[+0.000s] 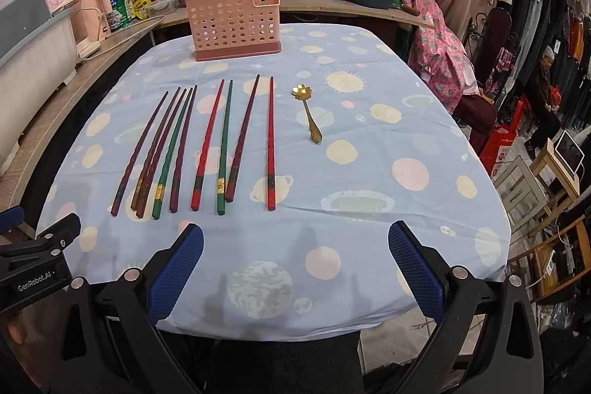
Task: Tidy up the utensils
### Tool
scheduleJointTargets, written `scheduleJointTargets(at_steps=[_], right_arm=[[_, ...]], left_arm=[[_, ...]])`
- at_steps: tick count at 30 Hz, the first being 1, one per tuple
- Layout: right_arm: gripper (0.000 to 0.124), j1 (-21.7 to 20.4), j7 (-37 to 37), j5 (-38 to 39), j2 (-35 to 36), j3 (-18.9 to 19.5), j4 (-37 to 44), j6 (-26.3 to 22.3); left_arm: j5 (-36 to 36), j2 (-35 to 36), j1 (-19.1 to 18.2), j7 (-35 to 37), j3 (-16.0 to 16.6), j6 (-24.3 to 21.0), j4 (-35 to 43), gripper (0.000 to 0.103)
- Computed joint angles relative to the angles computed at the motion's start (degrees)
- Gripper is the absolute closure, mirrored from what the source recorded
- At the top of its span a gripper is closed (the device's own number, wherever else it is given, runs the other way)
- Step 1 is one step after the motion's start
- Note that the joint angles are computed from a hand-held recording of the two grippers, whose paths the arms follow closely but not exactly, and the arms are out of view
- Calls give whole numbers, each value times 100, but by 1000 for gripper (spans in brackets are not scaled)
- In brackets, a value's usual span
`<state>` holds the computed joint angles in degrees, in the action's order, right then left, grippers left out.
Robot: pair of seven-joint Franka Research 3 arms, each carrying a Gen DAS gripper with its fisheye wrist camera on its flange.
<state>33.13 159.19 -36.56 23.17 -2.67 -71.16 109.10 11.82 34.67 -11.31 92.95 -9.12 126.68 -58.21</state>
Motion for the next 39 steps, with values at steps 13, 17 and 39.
scheduleJointTargets(at_steps=[13,17,39], right_arm=[[28,1,-1,4,-5,-8,-5,4],[28,-9,-11,21,0,-2,-7,19],[28,-13,-26,42,8,-7,-2,30]], left_arm=[[-5,2,0,0,-5,-7,4,8],[-9,3,1,3,-9,-16,9,8],[-34,81,-46,11,-17,-82,138,8]])
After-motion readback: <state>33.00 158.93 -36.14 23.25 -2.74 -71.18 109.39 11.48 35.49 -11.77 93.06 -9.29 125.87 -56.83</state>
